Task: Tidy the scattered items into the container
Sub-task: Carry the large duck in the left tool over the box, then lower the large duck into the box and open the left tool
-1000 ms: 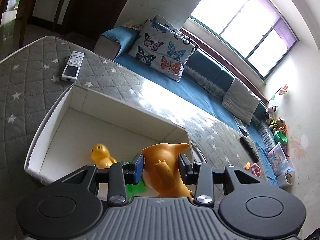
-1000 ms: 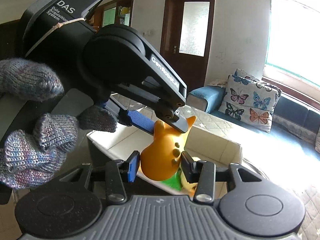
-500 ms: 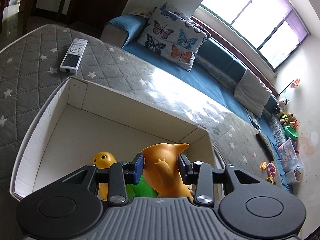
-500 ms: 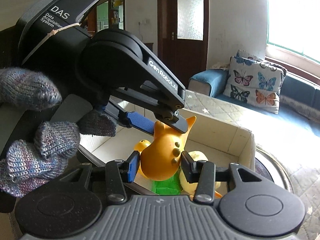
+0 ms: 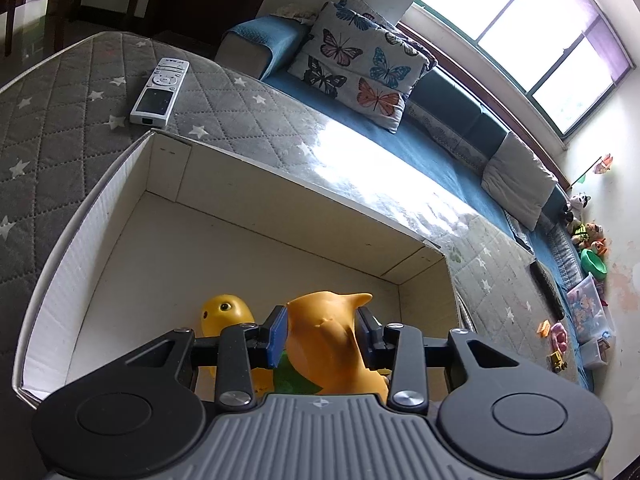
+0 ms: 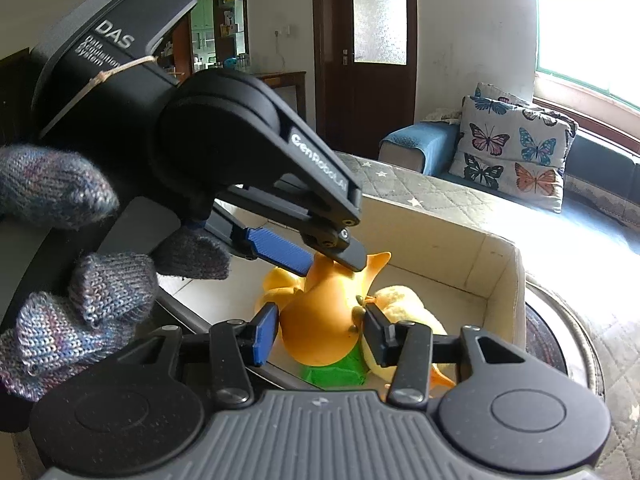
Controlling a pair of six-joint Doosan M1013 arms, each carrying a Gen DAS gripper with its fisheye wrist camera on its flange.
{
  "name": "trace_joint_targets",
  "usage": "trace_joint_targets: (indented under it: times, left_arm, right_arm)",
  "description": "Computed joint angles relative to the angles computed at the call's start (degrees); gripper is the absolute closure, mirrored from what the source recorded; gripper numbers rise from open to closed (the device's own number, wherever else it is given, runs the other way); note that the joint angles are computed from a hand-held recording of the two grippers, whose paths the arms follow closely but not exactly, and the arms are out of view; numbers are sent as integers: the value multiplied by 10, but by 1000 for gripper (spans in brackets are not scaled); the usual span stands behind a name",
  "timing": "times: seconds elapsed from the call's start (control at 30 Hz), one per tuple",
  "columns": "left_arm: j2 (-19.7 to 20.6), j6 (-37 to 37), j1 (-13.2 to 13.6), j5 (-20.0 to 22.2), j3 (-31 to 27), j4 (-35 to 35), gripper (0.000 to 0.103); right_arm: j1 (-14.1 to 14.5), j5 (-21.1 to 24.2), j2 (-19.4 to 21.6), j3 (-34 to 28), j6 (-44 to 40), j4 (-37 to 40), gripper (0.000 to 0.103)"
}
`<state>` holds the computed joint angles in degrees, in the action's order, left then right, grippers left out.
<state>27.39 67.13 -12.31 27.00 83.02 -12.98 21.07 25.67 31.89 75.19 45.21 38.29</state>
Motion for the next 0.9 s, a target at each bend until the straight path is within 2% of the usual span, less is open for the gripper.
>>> trace_joint_targets:
  times: [0.4, 0.53, 0.8, 0.9]
  left_arm:
    - [-19, -25, -4, -16, 20, 28, 64]
    - [-29, -40, -8, -22, 29, 50, 64]
    - [-53, -62, -19, -41, 56, 86, 64]
    - [-63, -72, -25, -48, 69, 102, 64]
  right_arm:
    - [4, -27, -21, 22, -18, 10, 55]
    - [5, -37, -31, 34, -31, 17, 48]
    - [7, -60, -54, 68, -60, 40, 47]
    - [6, -67, -63, 82, -73, 54, 43]
